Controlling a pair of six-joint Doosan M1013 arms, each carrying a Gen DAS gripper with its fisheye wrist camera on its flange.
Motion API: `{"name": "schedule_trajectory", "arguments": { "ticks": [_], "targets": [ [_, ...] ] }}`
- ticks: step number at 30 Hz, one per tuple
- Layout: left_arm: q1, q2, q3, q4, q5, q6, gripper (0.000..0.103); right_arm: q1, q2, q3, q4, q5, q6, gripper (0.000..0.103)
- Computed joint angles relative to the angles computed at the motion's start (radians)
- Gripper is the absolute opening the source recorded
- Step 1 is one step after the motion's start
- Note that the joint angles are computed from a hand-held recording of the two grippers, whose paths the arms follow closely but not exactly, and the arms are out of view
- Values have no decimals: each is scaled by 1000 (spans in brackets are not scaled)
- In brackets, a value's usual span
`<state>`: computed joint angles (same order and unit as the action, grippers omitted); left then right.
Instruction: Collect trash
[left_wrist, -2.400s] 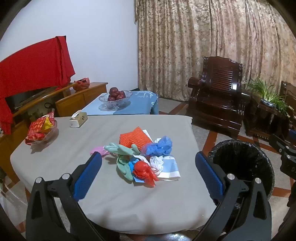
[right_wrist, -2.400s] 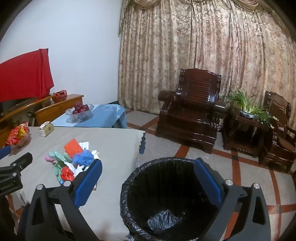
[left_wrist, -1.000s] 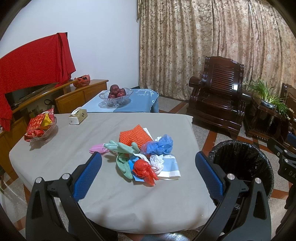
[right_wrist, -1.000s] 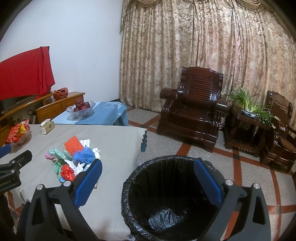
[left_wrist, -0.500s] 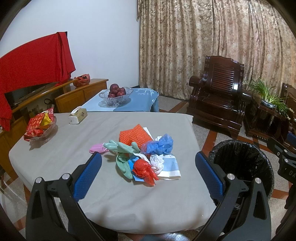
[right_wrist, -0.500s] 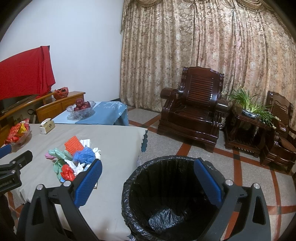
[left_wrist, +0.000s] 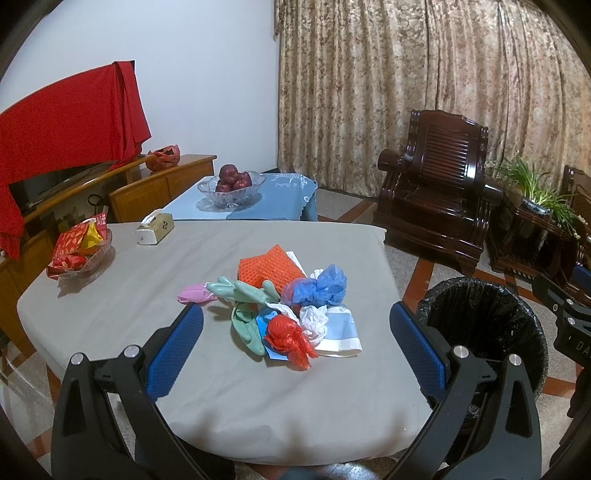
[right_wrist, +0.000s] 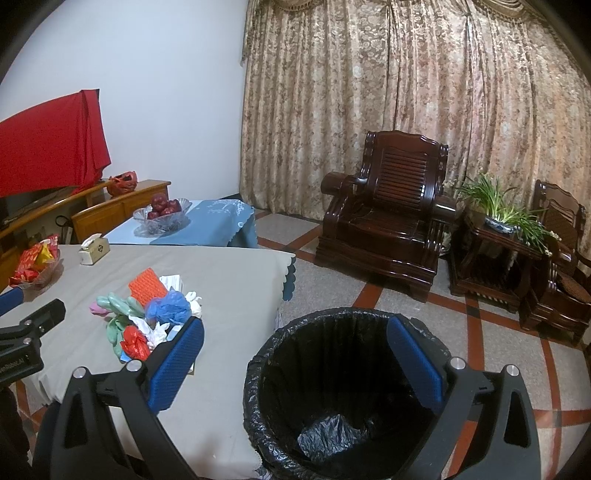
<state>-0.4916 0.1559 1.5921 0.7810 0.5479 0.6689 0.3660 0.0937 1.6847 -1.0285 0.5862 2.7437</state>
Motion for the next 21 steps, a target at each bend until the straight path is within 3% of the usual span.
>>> {"name": "schedule_trajectory", "arguments": {
  "ticks": [21],
  "targets": [
    [1, 1, -2, -7, 0, 5, 98, 2, 9, 1, 3, -12, -2, 97]
  ]
}}
